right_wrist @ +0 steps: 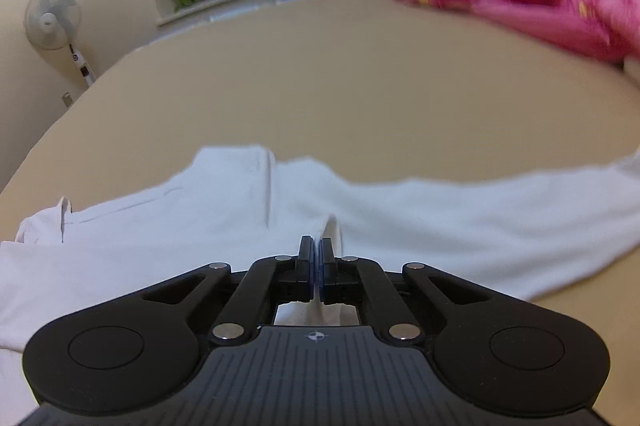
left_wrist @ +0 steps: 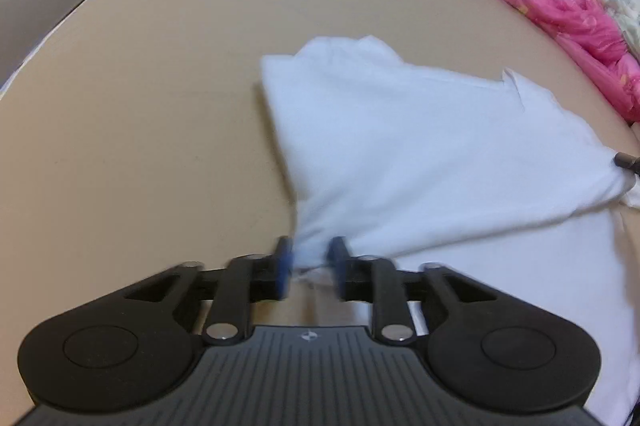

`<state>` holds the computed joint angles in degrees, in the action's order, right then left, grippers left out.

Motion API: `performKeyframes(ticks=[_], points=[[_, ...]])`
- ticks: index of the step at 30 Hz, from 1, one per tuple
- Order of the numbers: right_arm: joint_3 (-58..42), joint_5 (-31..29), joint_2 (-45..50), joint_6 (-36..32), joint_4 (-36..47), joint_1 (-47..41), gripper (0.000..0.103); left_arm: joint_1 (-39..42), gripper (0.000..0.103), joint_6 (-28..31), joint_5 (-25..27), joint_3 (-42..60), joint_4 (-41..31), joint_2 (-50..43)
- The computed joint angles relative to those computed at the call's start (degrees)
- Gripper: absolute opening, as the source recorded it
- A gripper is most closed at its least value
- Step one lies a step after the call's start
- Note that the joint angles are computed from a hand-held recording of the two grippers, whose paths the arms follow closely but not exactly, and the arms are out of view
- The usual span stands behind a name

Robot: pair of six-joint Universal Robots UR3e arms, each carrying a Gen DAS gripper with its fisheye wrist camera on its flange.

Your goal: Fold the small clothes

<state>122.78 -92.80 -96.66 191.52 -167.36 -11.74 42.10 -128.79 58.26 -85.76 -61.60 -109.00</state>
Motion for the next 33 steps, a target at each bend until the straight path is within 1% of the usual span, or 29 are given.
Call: performKeyframes(ticks=[1, 3, 4, 6, 8, 9, 10, 11, 12, 13, 14, 15, 17, 19, 20, 21, 23, 24, 26, 29, 30, 32, 33], points=[[-0.89, -2.57, 0.87, 0.01, 0.56, 1.16, 0.003, 0.04, 0.031, -0.46, -0.54, 0.75, -0.92, -0.11], [-2.52, -7.33, 2.59, 0.51, 2.63, 2.78, 0.011, 0.68, 0.031, -0.20, -2.23, 0.61, -1.37, 0.43], [-2.23, -8.19, 2.53, 1.01, 2.07, 2.84, 0.011, 1.03, 0.031, -0.17, -3.46, 0.32, -1.41, 0.81], [0.29, -6.55, 0.73, 1.06, -3.06, 2.09, 0.011, 2.03, 0.031, 0.87, -7.53, -0.23, -2.54, 1.60], [2.53, -2.64, -1.01, -0.73, -7.04, 1.36, 0.012, 2.65, 0.031, 2.24, -10.05, -1.32, -2.56, 2.25], [3.10, 1.81, -2.53, -1.22, -5.50, -0.21, 0.018, 2.85, 0.031, 2.66, -11.04, -1.82, -2.15, 2.40], [3.03, 6.44, -3.70, -1.22, -2.02, -2.19, 0.028, 3.02, 0.031, 2.95, -11.76, -1.89, -2.41, 2.54], [2.43, 10.80, -4.40, -1.15, 2.78, -4.19, 0.030, 3.07, 0.031, 3.19, -12.21, -3.52, -1.90, 3.43], [1.00, 12.90, -4.12, -1.41, 8.87, -5.19, 0.031, 3.05, 0.031, 3.47, -12.21, -3.69, -1.96, 3.41], [-0.94, 11.07, -2.85, -1.90, 13.48, -4.39, 0.029, 2.82, 0.031, 3.62, -11.58, -3.83, -1.74, 3.33], [-1.96, 7.61, -1.47, -2.32, 15.50, -2.93, 0.023, 2.43, 0.031, 3.52, -10.66, -4.10, -1.02, 3.16], [-1.28, 6.68, -1.49, -2.17, 13.96, -2.56, 0.021, 1.84, 0.031, 3.17, -9.28, -4.58, 0.35, 2.96], [-0.47, 7.72, -3.30, -0.85, 12.42, -3.15, 0.023, 1.36, 0.031, 2.51, -7.80, -6.06, 3.25, 2.95], [0.40, 7.26, -5.43, -1.00, 11.81, -3.11, 0.027, 1.92, 0.031, 2.58, -8.40, -6.47, 3.36, 3.41], [0.29, 7.03, -6.27, -1.37, 13.20, -3.31, 0.029, 2.28, 0.031, 2.67, -9.09, -6.91, 3.34, 3.93], [-0.09, 6.81, -6.78, -1.65, 15.27, -3.57, 0.033, 2.70, 0.031, 2.71, -9.74, -7.81, 3.97, 4.73], [-0.97, 7.16, -7.83, -1.82, 20.00, -4.47, 0.034, 3.71, 0.031, 2.90, -10.80, -9.86, 5.49, 7.04], [-0.82, 7.29, -8.73, -1.54, 20.85, -5.24, 0.034, 4.49, 0.032, 3.10, -11.31, -11.07, 6.11, 8.70], [0.19, 8.89, -12.47, -1.37, 21.52, -7.21, 0.034, 6.97, 0.035, 5.35, -13.32, -12.72, 4.18, 12.74], [-1.92, 10.48, -17.95, -2.93, 26.18, -9.66, 0.034, 10.92, 0.043, 9.15, -16.21, -14.27, 1.39, 19.44], [-2.80, 12.15, -20.52, -3.66, 28.47, -11.26, 0.034, 12.58, 0.047, 11.05, -17.60, -14.11, -0.78, 21.62], [-4.07, 18.55, -27.78, -6.33, 33.98, -16.94, 0.039, 17.11, 0.053, 16.62, -20.57, -12.98, -7.97, 26.25], [-4.46, 21.53, -30.82, -8.18, 36.17, -19.73, 0.042, 19.84, 0.059, 19.71, -21.84, -12.72, -11.91, 29.01]])
